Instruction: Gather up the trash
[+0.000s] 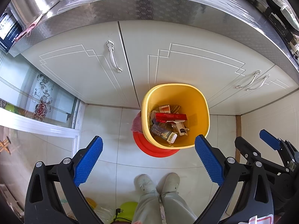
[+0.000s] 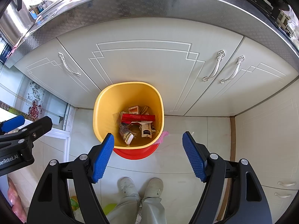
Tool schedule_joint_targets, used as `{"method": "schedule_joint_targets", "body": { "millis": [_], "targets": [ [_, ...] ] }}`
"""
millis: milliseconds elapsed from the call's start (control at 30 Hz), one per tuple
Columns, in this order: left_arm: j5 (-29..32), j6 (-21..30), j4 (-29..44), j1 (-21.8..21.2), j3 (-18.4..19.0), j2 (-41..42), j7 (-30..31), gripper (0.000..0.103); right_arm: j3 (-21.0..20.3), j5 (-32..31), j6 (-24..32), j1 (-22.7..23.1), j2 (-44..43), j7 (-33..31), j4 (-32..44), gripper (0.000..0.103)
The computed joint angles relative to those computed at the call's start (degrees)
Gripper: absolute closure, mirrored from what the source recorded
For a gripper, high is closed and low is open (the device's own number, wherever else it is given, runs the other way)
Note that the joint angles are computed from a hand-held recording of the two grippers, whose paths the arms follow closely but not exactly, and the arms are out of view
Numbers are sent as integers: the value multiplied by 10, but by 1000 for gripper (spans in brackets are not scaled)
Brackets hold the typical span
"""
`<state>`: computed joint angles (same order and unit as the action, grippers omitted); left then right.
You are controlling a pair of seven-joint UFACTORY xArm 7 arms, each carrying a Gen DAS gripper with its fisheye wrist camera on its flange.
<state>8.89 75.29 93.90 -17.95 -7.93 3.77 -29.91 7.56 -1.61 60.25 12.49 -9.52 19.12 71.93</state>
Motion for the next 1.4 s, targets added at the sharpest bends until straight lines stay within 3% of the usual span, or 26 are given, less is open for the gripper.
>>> {"method": "schedule_joint_targets", "body": {
  "millis": [1400],
  "targets": [
    [-6,-5,-8,5,3,0,8,5,-1,-2,6,2,18,-3,10,27]
  ]
}}
